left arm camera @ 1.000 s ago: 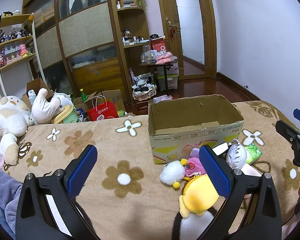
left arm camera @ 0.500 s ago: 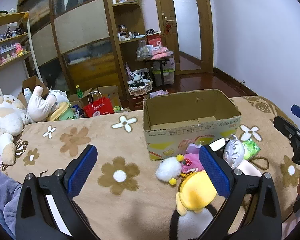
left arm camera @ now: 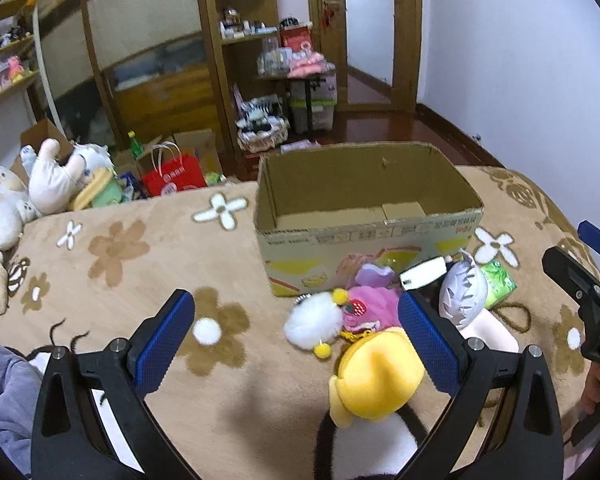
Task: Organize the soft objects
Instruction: 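Close the left gripper on the yellow plush while the right grips the white-haired doll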
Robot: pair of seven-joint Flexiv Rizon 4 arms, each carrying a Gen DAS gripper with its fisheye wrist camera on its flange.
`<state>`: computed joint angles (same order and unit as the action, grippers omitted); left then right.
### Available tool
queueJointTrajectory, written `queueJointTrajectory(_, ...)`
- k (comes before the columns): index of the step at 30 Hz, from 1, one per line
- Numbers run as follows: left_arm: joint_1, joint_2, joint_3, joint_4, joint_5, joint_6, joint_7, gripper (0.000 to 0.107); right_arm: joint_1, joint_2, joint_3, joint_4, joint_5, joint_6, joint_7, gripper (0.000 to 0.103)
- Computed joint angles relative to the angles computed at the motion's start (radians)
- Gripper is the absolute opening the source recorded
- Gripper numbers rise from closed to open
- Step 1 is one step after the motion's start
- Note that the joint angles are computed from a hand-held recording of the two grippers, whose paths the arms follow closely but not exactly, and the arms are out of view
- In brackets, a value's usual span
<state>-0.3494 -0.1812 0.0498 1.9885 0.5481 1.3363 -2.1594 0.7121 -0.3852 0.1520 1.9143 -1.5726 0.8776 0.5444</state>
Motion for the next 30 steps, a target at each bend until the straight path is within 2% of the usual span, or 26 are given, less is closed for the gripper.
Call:
queueJointTrajectory(3, 0.021, -0.018, -0.029, 0.009, -0.073, 0.001, 0.076, 0.101, -0.010, -0.008, -0.001, -0.002, 0.020, 0.025, -0.003, 0.103)
queueJointTrajectory(9, 0.009, -0.051, -0.037, 0.000, -0.147, -0.027, 0.169, 0.101, -0.020, -0.019, -0.012, -0.016, 0.029, 0.066, 0.007, 0.103)
queueJointTrajectory(14, 0.027, -0.072, -0.071, 0.020, -0.277, -0.038, 0.291, 0.101, -0.022, -0.035, -0.018, -0.031, 0.056, 0.101, -0.018, 0.103)
queueJointTrajectory(30, 0.003, -0.153, -0.086, -0.008, -0.425, -0.130, 0.447, 0.101, -0.009, -0.126, -0.067, -0.092, 0.152, 0.239, -0.114, 0.103)
